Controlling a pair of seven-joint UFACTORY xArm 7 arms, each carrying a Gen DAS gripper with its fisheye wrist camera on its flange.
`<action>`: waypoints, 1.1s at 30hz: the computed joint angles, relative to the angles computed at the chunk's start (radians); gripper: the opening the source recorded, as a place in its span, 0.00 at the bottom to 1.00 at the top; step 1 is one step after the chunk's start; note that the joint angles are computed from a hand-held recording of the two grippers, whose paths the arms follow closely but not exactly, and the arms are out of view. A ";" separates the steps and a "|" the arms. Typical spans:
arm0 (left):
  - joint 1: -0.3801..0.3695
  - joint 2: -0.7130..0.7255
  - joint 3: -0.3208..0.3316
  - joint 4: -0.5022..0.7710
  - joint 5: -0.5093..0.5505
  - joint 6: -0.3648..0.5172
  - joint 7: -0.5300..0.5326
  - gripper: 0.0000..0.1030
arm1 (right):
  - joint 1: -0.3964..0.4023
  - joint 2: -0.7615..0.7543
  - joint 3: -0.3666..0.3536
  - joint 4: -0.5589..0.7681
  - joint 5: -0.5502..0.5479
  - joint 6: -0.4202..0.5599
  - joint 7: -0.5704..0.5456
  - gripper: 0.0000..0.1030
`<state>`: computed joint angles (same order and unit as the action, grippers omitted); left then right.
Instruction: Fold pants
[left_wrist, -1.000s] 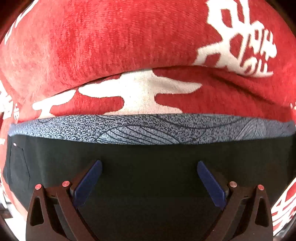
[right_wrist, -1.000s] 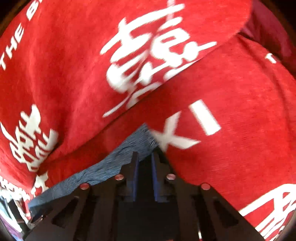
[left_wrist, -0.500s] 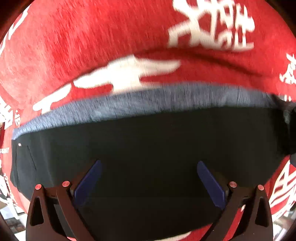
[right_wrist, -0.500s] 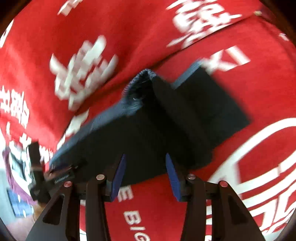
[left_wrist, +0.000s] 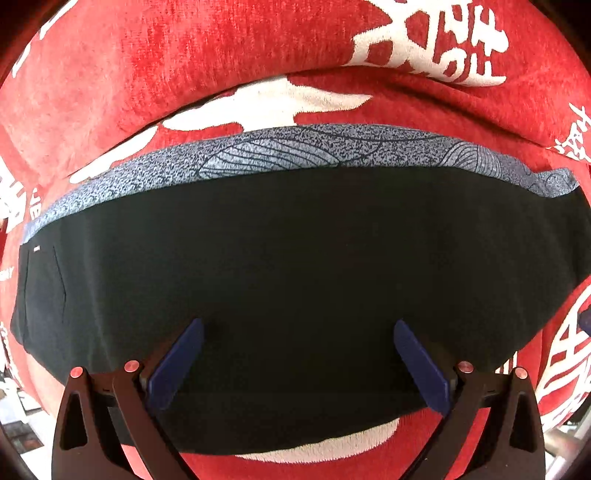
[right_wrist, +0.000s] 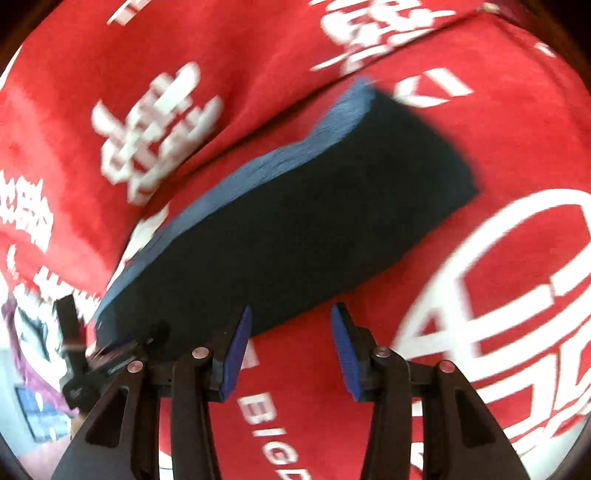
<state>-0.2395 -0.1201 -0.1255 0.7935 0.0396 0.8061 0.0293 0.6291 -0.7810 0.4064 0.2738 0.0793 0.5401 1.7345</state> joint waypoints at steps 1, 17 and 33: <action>0.000 -0.012 -0.001 -0.016 0.008 -0.012 -0.004 1.00 | -0.046 0.082 0.027 0.037 -0.005 -0.063 -0.024 0.48; -0.024 -0.069 -0.014 -0.022 -0.008 0.083 -0.008 1.00 | 0.012 0.297 0.039 0.079 0.002 -0.276 0.085 0.48; -0.027 -0.062 -0.027 -0.018 0.044 0.077 -0.026 1.00 | -0.007 0.305 0.099 0.034 -0.042 -0.368 0.258 0.50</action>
<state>-0.2665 -0.1819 -0.1521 0.7758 0.0834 0.8834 0.0031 0.6221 -0.4765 0.5058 0.3080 0.0372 0.1722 1.9922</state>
